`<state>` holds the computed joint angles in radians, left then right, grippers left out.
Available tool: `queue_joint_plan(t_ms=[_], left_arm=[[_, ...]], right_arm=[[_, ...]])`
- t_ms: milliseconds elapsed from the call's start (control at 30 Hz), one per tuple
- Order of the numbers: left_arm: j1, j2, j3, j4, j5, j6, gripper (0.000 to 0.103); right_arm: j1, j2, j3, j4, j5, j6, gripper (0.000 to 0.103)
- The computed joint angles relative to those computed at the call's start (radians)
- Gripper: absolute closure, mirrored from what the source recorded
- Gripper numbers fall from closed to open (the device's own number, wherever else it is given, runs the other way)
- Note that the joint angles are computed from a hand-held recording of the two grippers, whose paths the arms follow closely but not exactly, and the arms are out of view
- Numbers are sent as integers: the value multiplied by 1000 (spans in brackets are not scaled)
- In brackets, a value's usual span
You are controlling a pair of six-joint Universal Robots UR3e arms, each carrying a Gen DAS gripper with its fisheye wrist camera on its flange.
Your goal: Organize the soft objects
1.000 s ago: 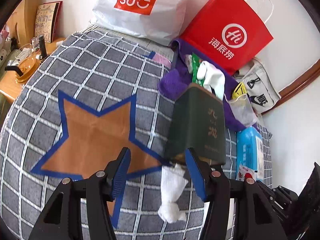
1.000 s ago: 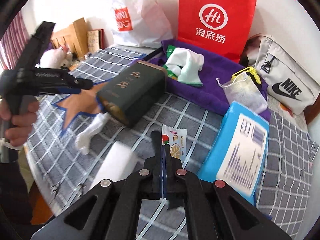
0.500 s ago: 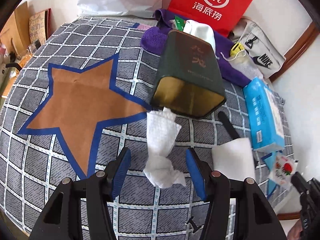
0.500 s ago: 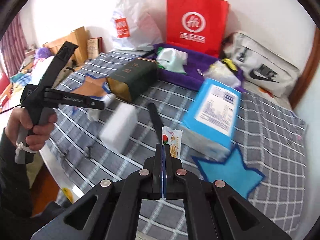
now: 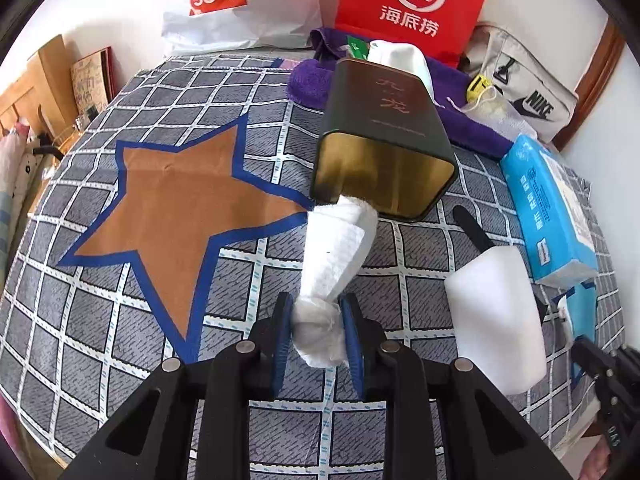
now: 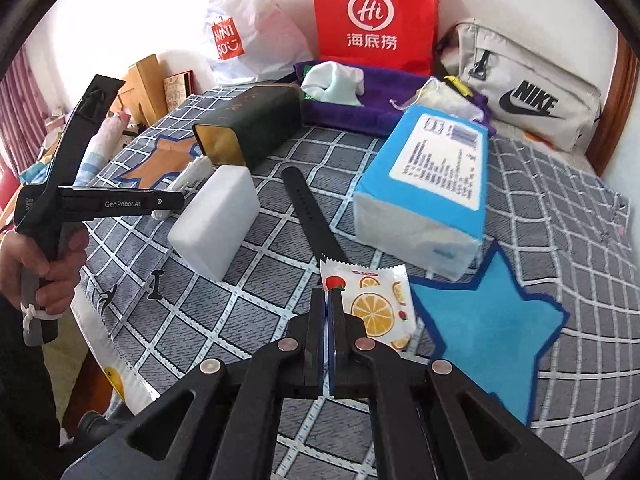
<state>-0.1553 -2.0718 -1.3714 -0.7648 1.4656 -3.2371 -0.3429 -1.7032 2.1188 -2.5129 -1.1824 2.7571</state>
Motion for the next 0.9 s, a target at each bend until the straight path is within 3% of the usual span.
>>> queue_joint_plan(t_ms=[67,133,200,267,467,633,700,833,900], left_arm=[[5,10,-23,24,-11,-2,80],[5,14,-39,46,-12,-1,80],[10,18,-57,71,-24,-9,80],[13,16,-62,84,-31,-16,80],[14,11,-64,99,-38,-17,79],[21,16,-78,111,-55,-7,79],[21,19,-82,111,-59,6,79],[19,21,-86,116,-61,7,79],[26,23,-91,117,-81,-2,79]], right_arm=[[-3,6,11,-7,12,0,100],[-19,-7,34,-12,28,-8,91],[-41,-30,66,-26,42,-20,61],[-63,-59,116,-75,40,-19,51],[-113,-38,149,-54,85,-43,48],[-113,9,166,-141,110,-13,38],[-111,24,162,-155,123,-18,25],[-68,92,128,-193,99,-25,18],[-50,113,117,-204,94,-37,7]])
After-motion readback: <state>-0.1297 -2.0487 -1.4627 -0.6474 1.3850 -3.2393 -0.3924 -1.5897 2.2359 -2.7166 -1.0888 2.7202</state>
